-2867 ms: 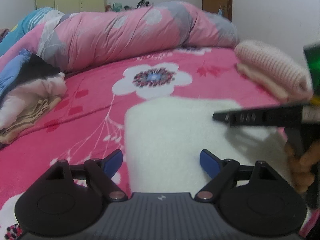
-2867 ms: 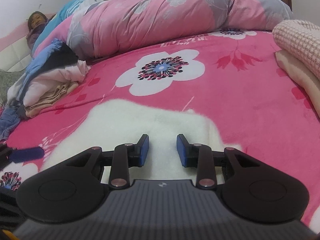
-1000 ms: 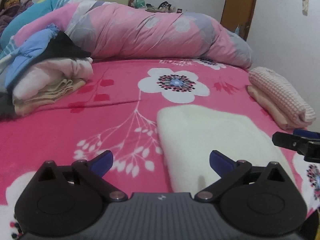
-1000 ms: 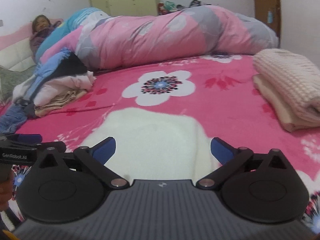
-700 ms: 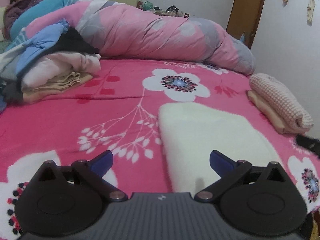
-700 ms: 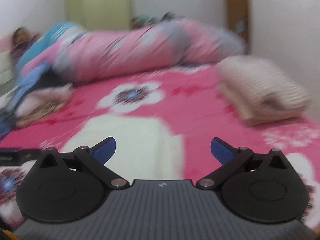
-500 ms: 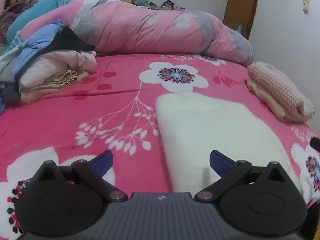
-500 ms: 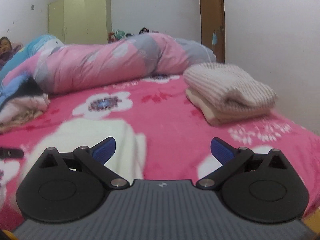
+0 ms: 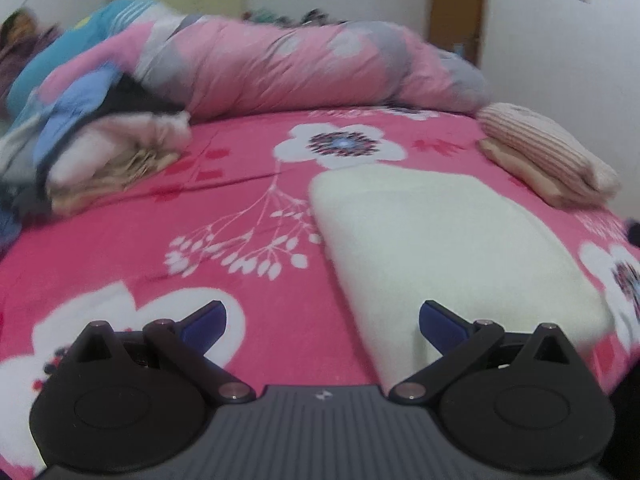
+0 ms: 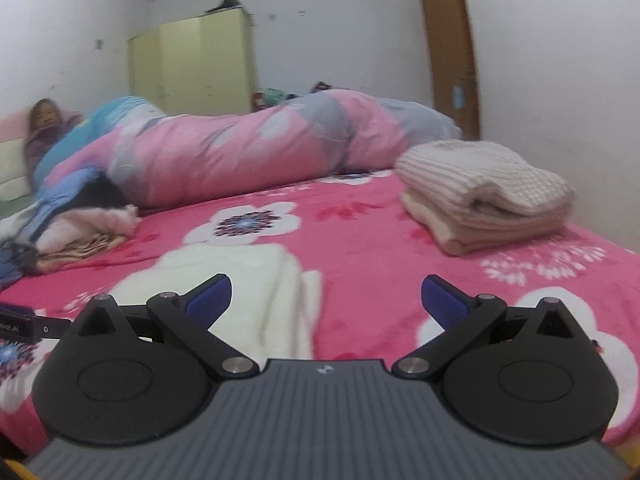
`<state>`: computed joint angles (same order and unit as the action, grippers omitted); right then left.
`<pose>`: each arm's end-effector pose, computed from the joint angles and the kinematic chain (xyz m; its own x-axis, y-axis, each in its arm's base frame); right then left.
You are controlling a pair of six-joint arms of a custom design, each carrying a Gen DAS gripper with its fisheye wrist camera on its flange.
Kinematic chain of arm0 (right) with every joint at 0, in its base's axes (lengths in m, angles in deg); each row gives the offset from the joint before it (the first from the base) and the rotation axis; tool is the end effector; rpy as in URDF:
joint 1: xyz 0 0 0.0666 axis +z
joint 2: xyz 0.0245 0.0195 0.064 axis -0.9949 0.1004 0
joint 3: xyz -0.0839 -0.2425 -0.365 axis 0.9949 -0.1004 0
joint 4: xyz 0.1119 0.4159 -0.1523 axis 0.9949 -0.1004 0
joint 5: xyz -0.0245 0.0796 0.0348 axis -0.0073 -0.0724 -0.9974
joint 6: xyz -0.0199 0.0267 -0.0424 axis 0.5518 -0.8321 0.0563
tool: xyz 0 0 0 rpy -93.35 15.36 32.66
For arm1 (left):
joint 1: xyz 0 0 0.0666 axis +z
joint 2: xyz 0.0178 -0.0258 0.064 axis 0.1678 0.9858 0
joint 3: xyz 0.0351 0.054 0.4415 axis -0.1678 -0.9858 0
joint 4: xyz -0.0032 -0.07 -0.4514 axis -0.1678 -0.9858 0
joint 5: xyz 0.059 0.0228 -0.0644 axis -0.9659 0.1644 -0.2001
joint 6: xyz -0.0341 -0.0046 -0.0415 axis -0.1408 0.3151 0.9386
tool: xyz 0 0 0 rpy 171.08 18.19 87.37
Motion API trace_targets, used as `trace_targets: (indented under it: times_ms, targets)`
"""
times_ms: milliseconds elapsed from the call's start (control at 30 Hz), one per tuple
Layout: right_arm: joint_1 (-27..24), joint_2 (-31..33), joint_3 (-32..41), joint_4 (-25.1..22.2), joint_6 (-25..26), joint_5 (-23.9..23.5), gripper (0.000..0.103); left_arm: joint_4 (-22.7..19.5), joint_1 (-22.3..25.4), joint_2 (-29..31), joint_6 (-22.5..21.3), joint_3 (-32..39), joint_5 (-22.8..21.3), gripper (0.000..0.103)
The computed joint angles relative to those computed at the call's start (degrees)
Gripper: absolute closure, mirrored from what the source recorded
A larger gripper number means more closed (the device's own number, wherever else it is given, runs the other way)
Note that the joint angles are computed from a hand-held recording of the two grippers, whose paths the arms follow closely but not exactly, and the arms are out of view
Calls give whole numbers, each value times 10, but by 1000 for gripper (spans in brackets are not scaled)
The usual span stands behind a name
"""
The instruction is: Fold clothes
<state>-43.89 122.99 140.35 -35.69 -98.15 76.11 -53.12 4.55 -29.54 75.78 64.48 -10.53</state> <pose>0.3170 0.2406 0.4808 -0.3065 0.1139 -0.9450 0.0148 0.9933 0.1149 0.3609 -0.0366 0.5008 -0.5933 0.1237 -0.7954 0.2157 0.9764 -0.0090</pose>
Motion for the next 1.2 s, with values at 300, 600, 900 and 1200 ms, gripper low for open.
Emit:
trace_targets:
  times_ms: [300,600,900,1200]
  targets:
    - [18,-4,-5,5,-7,-4,25,2,14,-41,-31,-37,85,0]
    - [59,2,-33,98,74,-65,66,42,-15,-28,6,-40,68,3]
    - [32,-29,-93,68,17,-156,92,8,-34,4,0,-22,26,9]
    - [12,-29,-63,107,119,-157,94,9,-42,11,-17,-17,15,7]
